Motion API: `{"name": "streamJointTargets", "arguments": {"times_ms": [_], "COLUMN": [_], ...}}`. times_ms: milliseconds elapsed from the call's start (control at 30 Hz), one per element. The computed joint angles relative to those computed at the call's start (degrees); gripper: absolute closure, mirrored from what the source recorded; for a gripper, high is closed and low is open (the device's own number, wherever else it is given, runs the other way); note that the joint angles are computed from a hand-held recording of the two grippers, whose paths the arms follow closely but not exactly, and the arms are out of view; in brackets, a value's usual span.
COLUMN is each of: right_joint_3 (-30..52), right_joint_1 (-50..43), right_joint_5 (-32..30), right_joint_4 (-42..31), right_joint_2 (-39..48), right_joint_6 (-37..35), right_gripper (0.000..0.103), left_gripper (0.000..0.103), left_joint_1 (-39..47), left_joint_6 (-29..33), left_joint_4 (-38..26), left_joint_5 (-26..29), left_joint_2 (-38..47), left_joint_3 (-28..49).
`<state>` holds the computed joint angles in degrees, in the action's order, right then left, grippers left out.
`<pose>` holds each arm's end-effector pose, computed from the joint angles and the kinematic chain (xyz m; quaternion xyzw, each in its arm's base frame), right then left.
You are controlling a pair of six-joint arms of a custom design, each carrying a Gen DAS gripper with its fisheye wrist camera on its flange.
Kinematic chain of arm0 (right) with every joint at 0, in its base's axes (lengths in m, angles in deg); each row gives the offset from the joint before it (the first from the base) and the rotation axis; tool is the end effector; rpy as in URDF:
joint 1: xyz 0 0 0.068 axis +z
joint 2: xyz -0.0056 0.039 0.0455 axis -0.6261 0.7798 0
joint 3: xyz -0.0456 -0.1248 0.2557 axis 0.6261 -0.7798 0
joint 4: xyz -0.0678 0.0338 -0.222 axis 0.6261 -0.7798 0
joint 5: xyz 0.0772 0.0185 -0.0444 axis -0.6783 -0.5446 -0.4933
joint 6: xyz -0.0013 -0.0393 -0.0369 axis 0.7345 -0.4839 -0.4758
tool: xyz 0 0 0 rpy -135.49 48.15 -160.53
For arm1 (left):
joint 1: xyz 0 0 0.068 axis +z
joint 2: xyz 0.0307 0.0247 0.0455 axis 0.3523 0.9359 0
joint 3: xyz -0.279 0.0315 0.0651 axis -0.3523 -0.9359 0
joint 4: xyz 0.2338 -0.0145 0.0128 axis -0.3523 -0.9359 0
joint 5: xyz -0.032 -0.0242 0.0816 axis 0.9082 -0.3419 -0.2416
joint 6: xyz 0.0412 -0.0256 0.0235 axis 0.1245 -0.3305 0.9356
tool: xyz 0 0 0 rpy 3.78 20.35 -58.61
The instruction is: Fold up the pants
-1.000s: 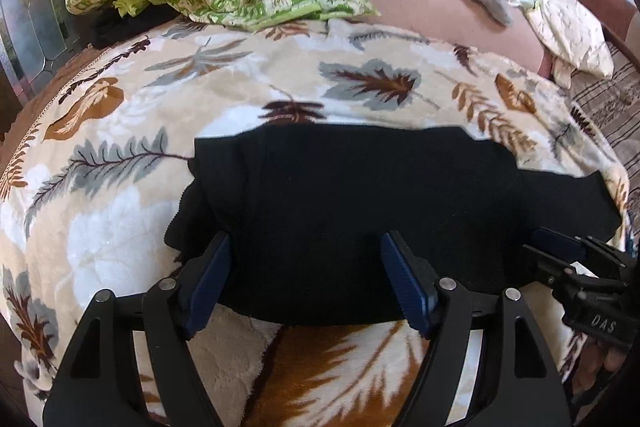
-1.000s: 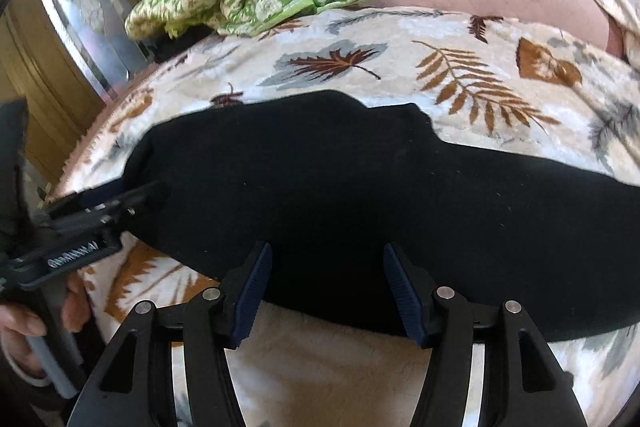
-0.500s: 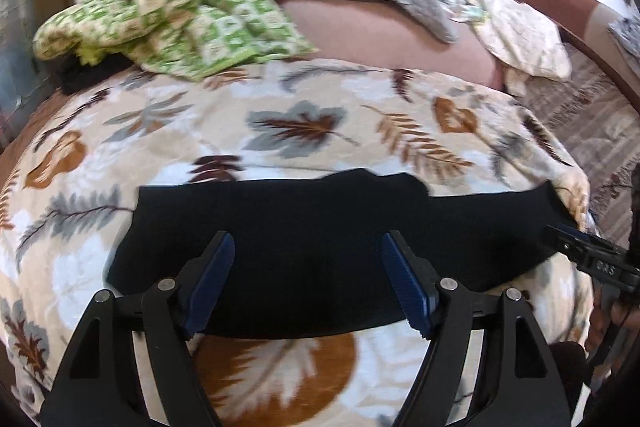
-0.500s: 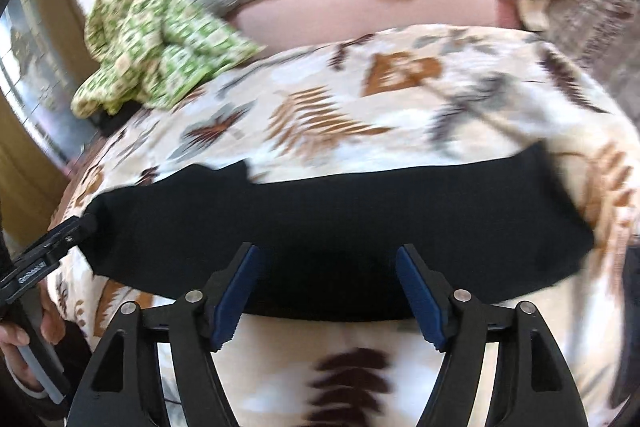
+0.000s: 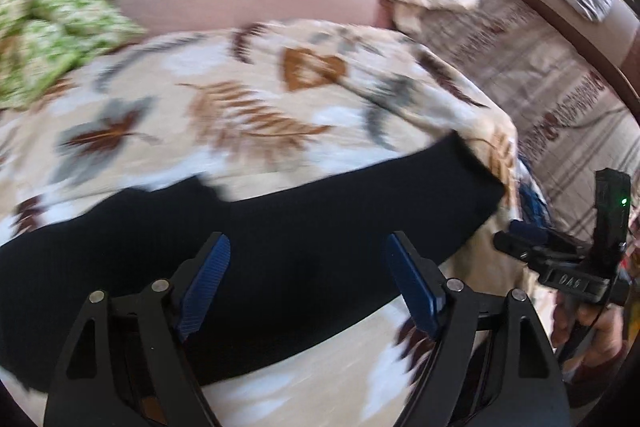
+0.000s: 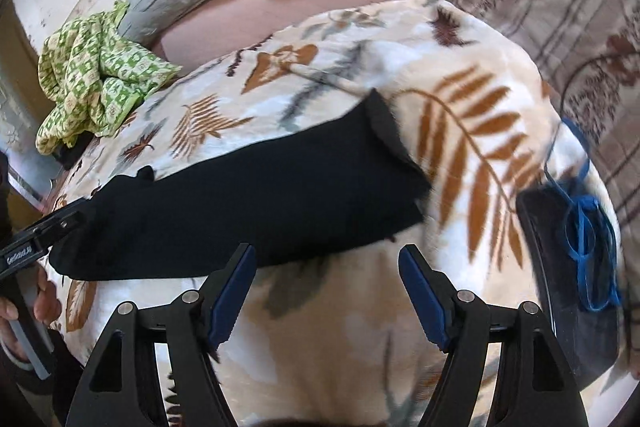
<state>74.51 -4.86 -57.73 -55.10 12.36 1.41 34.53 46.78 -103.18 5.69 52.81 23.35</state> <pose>0.1745 0.1180 0.1679 -0.0747 0.9464 0.1612 0.2696 0.1658 0.0278 0.1812 0.0206 0.9430 -0.1130 0.3125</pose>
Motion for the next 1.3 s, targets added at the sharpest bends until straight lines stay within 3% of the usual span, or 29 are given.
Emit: {"name": "streamJointTargets", "arguments": {"times_ms": [100,300,500,800,867,900,933,967,1033,1167,1300], "right_joint_3": [-1.9,-3.3,-5.4,-6.2,-5.7,-5.4,-4.9,-4.7,-4.9,-3.2,-1.2], "right_joint_1": [-2.6,-7.0,-10.7,-14.6,-14.2,-13.9,-13.6,-14.1,-15.1,-11.9,-9.6], "right_joint_5": [-2.1,-6.7,-12.4,-18.9,-18.2,-17.2,-15.6,-15.9,-17.4,-14.0,-12.0], "right_joint_4": [4.0,10.6,18.1,29.2,30.5,30.5,30.3,30.9,32.4,27.2,23.0], "right_joint_2": [1.2,7.1,9.2,15.8,17.1,17.5,18.2,19.2,19.5,14.6,10.2], "right_joint_6": [-0.4,-1.4,-2.7,-3.2,-2.9,-3.0,-2.8,-2.0,-0.9,-1.0,-0.7], "right_gripper": [0.028,0.026,0.021,0.020,0.026,0.044,0.074,0.086,0.090,0.092,0.092], "left_gripper": [0.022,0.021,0.020,0.020,0.024,0.034,0.040,0.050,0.062,0.081,0.082], "left_joint_1": [-9.1,-17.7,-23.5,-30.3,-31.5,-32.0,-32.7,-33.4,-33.9,-33.5,-31.7], "left_joint_6": [-4.5,-6.4,-3.9,-6.3,-7.1,-7.2,-6.9,-6.6,-6.7,-7.8,-8.3], "left_joint_4": [5.8,11.2,9.0,7.7,9.6,10.7,11.2,11.1,10.2,8.9,6.6], "left_joint_5": [-1.6,-0.3,0.3,-0.8,-2.1,-2.5,-3.2,-3.5,-3.0,-1.8,1.0], "left_joint_2": [8.3,23.9,37.3,47.6,48.2,48.2,48.1,47.8,47.0,44.4,40.0], "left_joint_3": [2.3,10.1,22.5,33.0,32.9,32.6,32.4,32.5,32.7,32.4,31.3]}}
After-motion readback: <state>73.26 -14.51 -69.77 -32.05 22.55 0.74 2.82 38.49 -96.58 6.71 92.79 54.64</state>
